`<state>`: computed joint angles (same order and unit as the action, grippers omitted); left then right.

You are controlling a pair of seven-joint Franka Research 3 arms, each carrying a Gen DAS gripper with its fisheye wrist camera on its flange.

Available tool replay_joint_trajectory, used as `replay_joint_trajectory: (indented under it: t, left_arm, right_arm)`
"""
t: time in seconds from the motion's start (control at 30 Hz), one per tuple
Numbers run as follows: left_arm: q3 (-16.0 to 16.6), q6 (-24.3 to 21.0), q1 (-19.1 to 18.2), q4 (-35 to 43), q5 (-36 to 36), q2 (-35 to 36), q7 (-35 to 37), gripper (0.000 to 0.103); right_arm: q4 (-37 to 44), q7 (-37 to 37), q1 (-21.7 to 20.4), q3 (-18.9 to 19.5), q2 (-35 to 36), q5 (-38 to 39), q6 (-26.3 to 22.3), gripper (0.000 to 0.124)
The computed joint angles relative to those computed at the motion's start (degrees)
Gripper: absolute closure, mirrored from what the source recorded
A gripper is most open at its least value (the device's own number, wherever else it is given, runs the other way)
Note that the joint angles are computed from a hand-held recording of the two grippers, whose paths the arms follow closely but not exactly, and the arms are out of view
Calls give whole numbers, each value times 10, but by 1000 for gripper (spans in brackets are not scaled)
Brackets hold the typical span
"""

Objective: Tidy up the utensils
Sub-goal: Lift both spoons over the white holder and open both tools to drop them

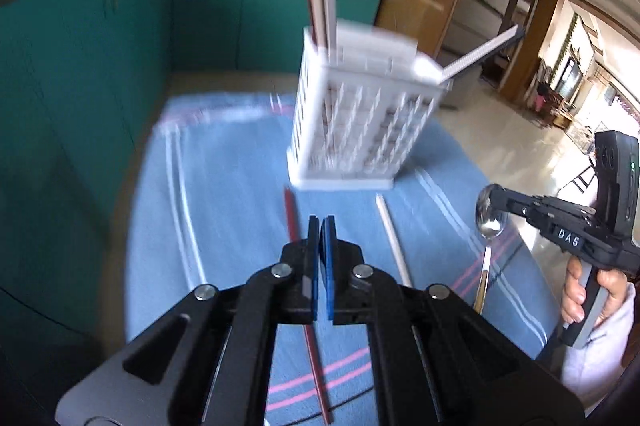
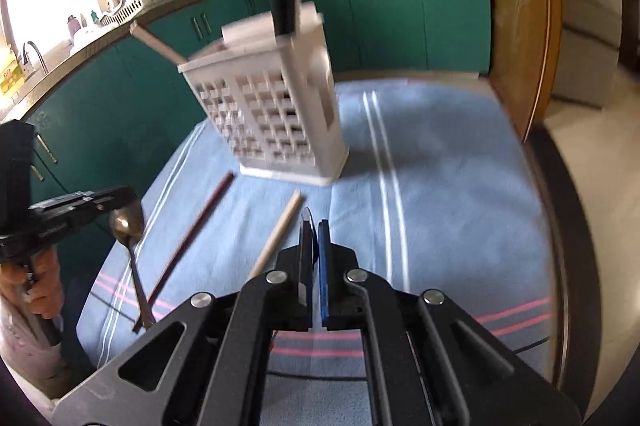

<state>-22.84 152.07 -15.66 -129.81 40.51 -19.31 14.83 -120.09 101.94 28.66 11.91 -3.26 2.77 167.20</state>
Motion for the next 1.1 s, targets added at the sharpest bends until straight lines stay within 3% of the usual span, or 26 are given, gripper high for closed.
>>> replay_joint_trajectory:
  t: [0.23, 0.33, 0.4, 0.5, 0.6, 0.67, 0.83, 1.1]
  left_arm:
    - [-37, -56, 44, 81, 117, -26, -11, 101]
    - [-62, -109, 67, 136, 190, -17, -30, 100]
    - [-67, -142, 73, 178, 226, 1, -41, 100]
    - [-62, -180, 75, 233, 264, 37, -65, 100]
    - [-69, -257, 74, 301, 313, 96, -79, 100]
    - [-63, -284, 64, 325, 331, 126, -79, 100]
    - [-36, -325, 30, 382, 325, 206, -40, 100]
    - [17, -334, -25, 397, 303, 248, -19, 100]
  right_arm:
    - [93, 101, -10, 5, 23, -167, 7, 121]
    - [159, 214, -7, -6, 43, -323, 12, 121]
    - [225, 315, 18, -32, 67, -453, -5, 121]
    - [310, 405, 41, -56, 105, -559, -23, 121]
    - [398, 502, 82, -93, 150, -678, -78, 121]
    - [441, 536, 102, -110, 179, -730, -113, 121]
    - [498, 497, 118, -126, 238, -704, -151, 121]
    - [490, 436, 141, -155, 269, -639, -123, 121]
